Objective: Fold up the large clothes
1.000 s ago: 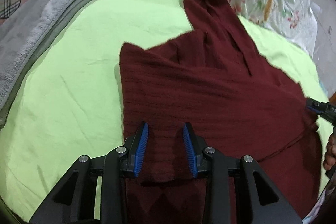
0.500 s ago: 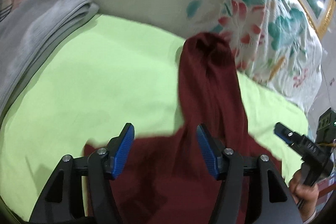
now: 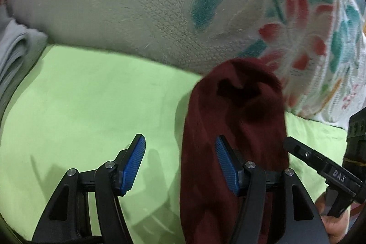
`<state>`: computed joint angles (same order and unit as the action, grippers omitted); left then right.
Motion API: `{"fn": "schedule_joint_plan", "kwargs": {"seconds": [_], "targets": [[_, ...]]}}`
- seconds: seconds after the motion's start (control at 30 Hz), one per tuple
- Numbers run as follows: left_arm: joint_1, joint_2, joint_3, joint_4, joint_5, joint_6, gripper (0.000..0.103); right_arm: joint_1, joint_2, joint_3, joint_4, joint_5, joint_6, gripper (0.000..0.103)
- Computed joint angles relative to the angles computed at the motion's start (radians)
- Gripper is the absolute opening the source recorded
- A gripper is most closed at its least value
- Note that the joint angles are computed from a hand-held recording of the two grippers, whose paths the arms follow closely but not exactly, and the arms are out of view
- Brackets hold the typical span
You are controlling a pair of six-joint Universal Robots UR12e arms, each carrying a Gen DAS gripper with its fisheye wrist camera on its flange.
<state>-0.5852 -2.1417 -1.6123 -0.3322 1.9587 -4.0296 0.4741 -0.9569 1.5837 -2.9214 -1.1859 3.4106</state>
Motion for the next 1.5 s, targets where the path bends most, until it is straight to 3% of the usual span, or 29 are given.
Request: {"fn": "schedule_joint_plan", "kwargs": {"seconds": [0.03, 0.07, 0.1, 0.13, 0.17, 0.2, 0.37, 0.57, 0.8, 0.9, 1.0, 1.07, 1.17, 1.23, 1.3, 1.5], "targets": [[0.005, -0.010, 0.012, -0.007, 0.006, 0.013, 0.064, 0.000, 0.004, -0.006, 0.003, -0.003, -0.004, 0.036], [0.008, -0.020, 0.024, -0.018, 0.019, 0.019, 0.063, 0.000, 0.007, -0.010, 0.004, -0.002, -0.003, 0.021], [0.009, -0.029, 0.034, -0.026, 0.037, 0.022, 0.056, -0.002, 0.008, -0.012, 0.001, 0.004, 0.005, 0.010], [0.010, -0.039, 0.043, -0.024, 0.053, 0.036, 0.029, -0.004, 0.007, -0.011, -0.006, 0.005, 0.007, 0.007], [0.013, -0.045, 0.047, -0.017, 0.040, 0.057, 0.011, -0.005, 0.003, -0.007, -0.015, -0.001, 0.006, 0.005], [0.016, -0.050, 0.049, -0.009, 0.019, 0.075, 0.003, -0.005, -0.003, 0.001, -0.030, -0.009, 0.003, 0.004], [-0.024, -0.034, 0.025, 0.060, 0.132, 0.144, 0.002, -0.020, -0.049, 0.055, -0.079, -0.047, -0.001, 0.003], [-0.077, 0.035, -0.050, 0.148, 0.168, 0.196, 0.001, -0.040, -0.153, 0.170, -0.123, -0.057, -0.001, 0.002], [-0.183, 0.106, -0.153, 0.196, 0.183, 0.166, 0.001, -0.044, -0.311, 0.366, -0.160, -0.053, -0.041, 0.000], [-0.236, 0.108, -0.162, 0.176, 0.228, 0.143, 0.001, -0.056, -0.343, 0.426, -0.142, 0.022, 0.001, 0.000], [-0.249, 0.116, -0.191, 0.171, 0.211, 0.063, 0.001, -0.048, -0.335, 0.434, -0.107, 0.033, 0.031, 0.000], [-0.253, 0.121, -0.208, 0.163, 0.203, 0.024, 0.001, -0.050, -0.311, 0.426, -0.092, 0.099, 0.083, 0.004], [-0.249, 0.123, -0.226, 0.149, 0.186, -0.015, 0.002, -0.050, -0.268, 0.412, -0.142, 0.167, 0.163, 0.010], [-0.247, 0.123, -0.236, 0.158, 0.177, -0.031, 0.002, -0.052, -0.234, 0.388, -0.170, 0.222, 0.206, 0.020], [-0.241, 0.122, -0.243, 0.172, 0.167, -0.042, 0.002, -0.052, -0.193, 0.348, -0.186, 0.265, 0.245, 0.040], [-0.227, 0.116, -0.249, 0.210, 0.145, -0.038, 0.002, -0.046, -0.111, 0.234, -0.094, 0.261, 0.292, 0.041]]}}
